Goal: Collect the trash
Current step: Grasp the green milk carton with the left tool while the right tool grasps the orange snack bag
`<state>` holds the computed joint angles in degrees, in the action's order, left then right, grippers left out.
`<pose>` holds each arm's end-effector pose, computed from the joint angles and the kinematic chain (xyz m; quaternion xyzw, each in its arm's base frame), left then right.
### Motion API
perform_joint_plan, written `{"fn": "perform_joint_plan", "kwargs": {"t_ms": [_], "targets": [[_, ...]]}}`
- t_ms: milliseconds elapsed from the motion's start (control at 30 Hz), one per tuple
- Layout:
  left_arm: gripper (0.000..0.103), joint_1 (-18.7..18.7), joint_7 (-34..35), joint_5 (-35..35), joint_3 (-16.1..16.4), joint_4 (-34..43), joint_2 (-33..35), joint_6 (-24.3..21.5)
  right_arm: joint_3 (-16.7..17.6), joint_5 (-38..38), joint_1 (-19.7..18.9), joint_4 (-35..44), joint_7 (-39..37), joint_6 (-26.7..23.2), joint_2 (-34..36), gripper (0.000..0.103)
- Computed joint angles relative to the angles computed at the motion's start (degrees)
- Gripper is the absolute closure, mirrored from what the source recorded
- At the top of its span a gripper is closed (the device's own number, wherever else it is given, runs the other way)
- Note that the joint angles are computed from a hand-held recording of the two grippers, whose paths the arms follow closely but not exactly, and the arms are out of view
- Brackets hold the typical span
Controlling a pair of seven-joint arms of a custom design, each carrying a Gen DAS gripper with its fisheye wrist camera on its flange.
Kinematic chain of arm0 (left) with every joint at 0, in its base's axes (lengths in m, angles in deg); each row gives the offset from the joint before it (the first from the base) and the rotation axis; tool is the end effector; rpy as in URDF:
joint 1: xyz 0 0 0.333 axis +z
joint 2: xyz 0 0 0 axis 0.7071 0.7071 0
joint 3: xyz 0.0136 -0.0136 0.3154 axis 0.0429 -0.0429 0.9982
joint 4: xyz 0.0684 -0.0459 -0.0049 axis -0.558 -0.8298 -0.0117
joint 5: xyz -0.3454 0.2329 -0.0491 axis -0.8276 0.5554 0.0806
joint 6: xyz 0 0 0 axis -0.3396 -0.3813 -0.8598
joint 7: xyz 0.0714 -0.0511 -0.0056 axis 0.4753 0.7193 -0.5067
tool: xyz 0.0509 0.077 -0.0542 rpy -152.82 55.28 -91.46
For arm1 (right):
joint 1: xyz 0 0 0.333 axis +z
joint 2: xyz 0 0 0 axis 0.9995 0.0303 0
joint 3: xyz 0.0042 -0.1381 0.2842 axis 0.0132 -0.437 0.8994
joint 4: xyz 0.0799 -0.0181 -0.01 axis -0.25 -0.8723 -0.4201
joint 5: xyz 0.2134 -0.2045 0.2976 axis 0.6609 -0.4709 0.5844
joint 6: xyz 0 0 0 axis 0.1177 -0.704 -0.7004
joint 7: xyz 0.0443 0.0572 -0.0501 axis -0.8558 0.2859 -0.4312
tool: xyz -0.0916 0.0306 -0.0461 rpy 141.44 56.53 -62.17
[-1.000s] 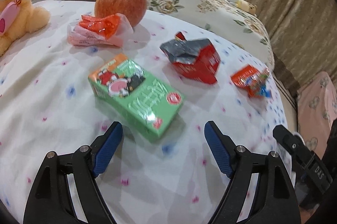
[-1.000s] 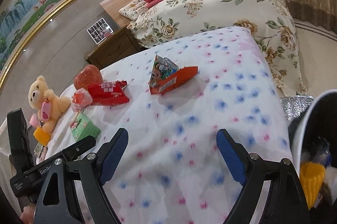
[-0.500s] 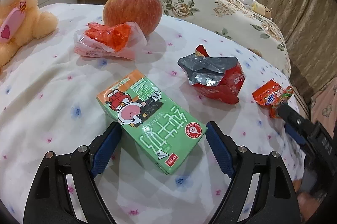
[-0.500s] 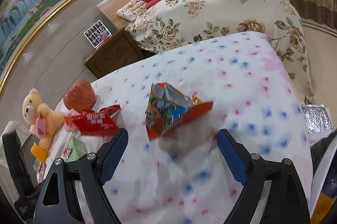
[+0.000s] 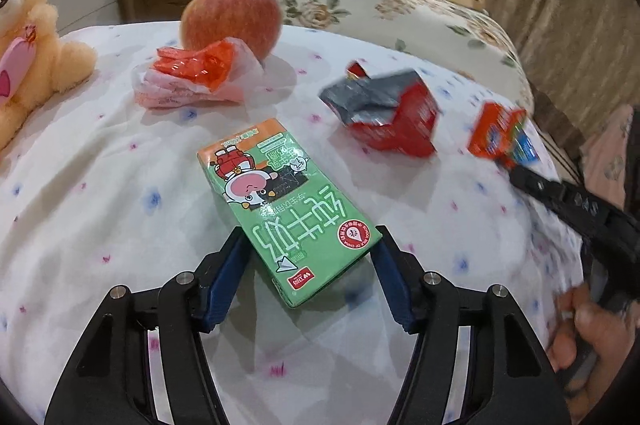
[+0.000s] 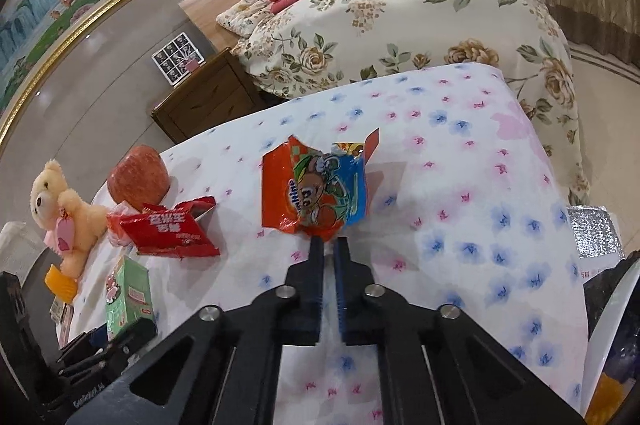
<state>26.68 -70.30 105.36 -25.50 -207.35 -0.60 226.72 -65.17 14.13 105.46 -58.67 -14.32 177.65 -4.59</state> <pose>0.5146 -0.3251 0.4263 -0.8113 0.4842 -0.2223 0.2407 0.6582 0.2735 0.4071 -0.7534 0.5309 -0.0477 0.3851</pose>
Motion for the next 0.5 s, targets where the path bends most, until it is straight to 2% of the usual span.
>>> {"fn": "perform_joint_plan", "kwargs": {"t_ms": [100, 167, 233, 267, 300, 333, 500], "targets": [[0.041, -0.2, 0.9, 0.0, -0.3, -1.4, -0.9, 2.0, 0.5, 1.0, -0.3, -1.3, -1.0, -0.4, -1.1, 0.099], [0.041, -0.2, 1.3, 0.2, -0.5, -2.5, -1.7, 3.8, 1.0, 2.9, -1.0, -1.5, -1.8, -2.0, -1.5, 0.093], [0.041, -0.1, 1.9, 0.4, -0.5, -4.2, -2.8, 6.9, -0.3, 0.9, 0.2, -2.1, -0.2, -0.7, -1.9, 0.087], [0.041, 0.0, 3.1, -0.2, -0.5, -4.8, -3.1, 8.3, -0.5, 0.3, 0.6, -2.2, 0.1, 0.0, -1.9, 0.071], [0.041, 0.0, 4.4, -0.6, -0.7, -5.3, -3.5, 9.0, -0.5, 0.2, 0.6, -2.1, -0.1, 0.6, -1.9, 0.047], [0.041, 0.0, 5.3, -0.8, -0.8, -5.7, -3.8, 9.3, -0.1, 0.7, 0.4, -2.0, -0.9, 1.2, -1.9, 0.041], [0.04, 0.7, 6.0, -2.2, -0.7, -8.2, -6.1, 10.5, -1.5, -3.5, 2.1, 1.3, 1.8, 2.4, 0.4, 0.038]]}}
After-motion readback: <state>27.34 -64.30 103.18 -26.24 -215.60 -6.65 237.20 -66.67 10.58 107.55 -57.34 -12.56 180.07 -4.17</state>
